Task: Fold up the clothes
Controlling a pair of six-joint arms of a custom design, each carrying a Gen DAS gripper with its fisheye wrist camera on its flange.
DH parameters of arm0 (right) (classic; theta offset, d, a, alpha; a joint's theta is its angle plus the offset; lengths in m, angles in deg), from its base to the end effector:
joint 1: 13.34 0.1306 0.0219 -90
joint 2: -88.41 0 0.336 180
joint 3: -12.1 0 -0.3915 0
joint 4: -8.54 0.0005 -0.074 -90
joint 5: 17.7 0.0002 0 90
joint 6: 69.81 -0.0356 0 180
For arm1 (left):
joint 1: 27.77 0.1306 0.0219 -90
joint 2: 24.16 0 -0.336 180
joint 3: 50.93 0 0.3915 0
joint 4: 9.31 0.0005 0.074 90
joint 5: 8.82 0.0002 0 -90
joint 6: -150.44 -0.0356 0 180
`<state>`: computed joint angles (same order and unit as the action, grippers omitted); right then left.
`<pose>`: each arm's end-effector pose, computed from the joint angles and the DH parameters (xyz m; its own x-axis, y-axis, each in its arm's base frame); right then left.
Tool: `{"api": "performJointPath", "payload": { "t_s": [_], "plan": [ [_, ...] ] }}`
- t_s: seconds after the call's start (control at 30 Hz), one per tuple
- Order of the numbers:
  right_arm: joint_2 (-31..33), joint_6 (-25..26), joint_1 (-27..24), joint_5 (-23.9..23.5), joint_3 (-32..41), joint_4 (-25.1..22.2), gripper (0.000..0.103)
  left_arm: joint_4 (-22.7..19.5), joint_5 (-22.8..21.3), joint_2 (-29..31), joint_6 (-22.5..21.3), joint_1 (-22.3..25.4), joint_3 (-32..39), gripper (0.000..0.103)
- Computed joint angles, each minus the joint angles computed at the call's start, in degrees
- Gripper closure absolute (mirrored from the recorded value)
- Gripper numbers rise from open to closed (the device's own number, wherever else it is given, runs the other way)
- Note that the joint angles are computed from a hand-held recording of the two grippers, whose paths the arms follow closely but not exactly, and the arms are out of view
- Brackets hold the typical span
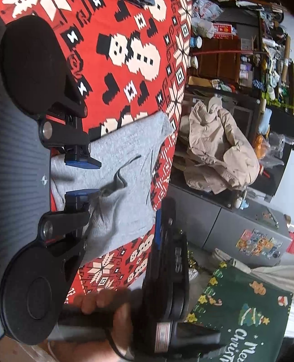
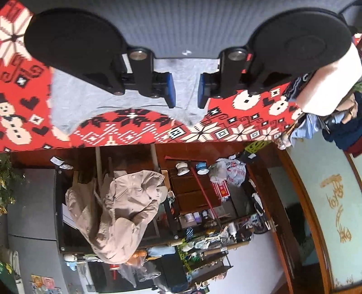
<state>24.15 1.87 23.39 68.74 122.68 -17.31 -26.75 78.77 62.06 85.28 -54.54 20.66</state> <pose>0.5211 0.3910 0.3414 -0.5930 -0.0511 -0.8036 -0.4773 0.8260 0.2998 0.4212 -0.2114 0.3086 -0.6059 -0.1644 -0.7784 0.1804 0.9245 -0.3357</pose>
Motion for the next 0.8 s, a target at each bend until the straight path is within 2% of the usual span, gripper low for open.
{"api": "performJointPath", "payload": {
  "t_s": [0.1,0.2,0.4,0.6,0.8],
  "plan": [
    [-3.52,0.96,-1.20,-1.53,-4.05,-1.08,0.081,-0.31,-0.20,0.93,-0.47,-0.25,0.79,0.086],
    [-7.03,5.74,-1.31,-1.36,-8.47,-3.82,0.086,-0.45,-0.18,1.27,-0.17,-0.50,1.06,0.086],
    [-8.78,10.34,0.14,-0.53,-13.51,-6.05,0.087,-1.38,-0.58,1.25,0.05,-0.99,1.11,0.086],
    [-4.88,11.58,1.16,-0.21,-9.66,-6.94,0.086,-2.49,-1.40,0.26,0.12,-0.96,0.67,0.086],
    [-2.47,13.67,1.46,1.74,-6.59,-5.65,0.084,-2.77,-0.99,0.34,-0.40,-0.65,0.68,0.086]
  ]
}}
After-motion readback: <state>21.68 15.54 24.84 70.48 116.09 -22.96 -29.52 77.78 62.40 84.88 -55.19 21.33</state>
